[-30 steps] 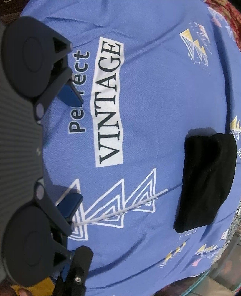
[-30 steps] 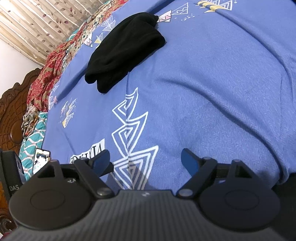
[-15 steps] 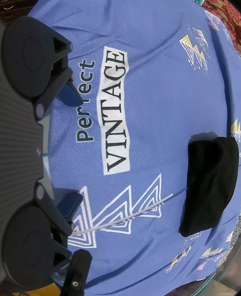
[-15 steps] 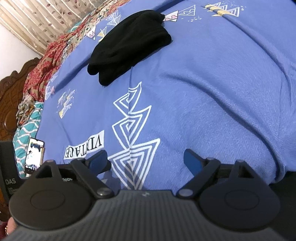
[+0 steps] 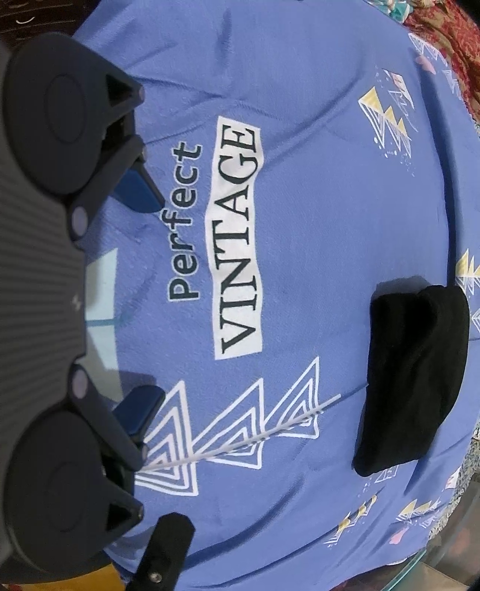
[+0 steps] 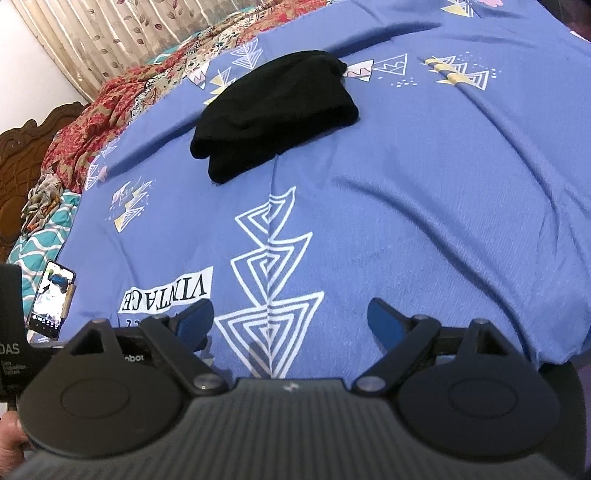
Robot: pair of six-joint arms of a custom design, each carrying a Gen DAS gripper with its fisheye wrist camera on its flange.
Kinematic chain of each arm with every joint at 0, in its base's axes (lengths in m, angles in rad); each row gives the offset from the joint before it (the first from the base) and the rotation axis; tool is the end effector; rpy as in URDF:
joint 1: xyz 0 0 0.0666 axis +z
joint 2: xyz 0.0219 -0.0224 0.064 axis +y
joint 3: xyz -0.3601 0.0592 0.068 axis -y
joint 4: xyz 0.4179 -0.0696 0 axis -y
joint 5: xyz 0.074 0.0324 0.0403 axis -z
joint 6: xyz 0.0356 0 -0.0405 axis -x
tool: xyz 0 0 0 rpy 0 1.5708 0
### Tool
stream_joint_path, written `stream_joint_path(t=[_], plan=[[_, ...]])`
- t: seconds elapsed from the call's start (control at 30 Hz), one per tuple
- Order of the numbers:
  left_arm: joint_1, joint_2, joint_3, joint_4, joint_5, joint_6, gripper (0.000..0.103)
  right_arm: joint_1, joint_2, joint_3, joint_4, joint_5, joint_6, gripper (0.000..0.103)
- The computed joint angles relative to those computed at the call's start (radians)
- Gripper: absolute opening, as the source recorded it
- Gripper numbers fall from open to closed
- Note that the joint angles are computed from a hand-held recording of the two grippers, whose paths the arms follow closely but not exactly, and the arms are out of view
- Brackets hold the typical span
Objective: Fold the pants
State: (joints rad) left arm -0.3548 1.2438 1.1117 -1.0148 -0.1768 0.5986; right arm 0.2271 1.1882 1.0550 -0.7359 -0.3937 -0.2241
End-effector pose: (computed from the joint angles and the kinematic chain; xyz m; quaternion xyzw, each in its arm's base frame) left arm 0.4048 -0.1437 0.3389 -0.1368 0.9643 -0.0195 0.2258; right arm 0.4195 0.1105 0.3528 -0.0686 0.9208 0.2544 0.2874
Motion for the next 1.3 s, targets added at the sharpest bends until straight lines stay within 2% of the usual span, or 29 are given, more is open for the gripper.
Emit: stream_joint_path(t=[0.3, 0.7, 1.3], plan=[[-0.007, 0.002, -0.012, -0.005, -0.005, -0.014, 0.103, 0.005, 0.036, 0.022, -0.087, 0.003, -0.023, 0.093], [0.002, -0.011, -0.039, 0.030, 0.011, -0.026, 0.103, 0.005, 0.035, 0.015, -0.083, -0.012, -0.035, 0.100], [0.006, -0.013, -0.042, 0.035, 0.018, -0.031, 0.103, 0.004, 0.038, 0.013, -0.080, -0.016, -0.035, 0.102]])
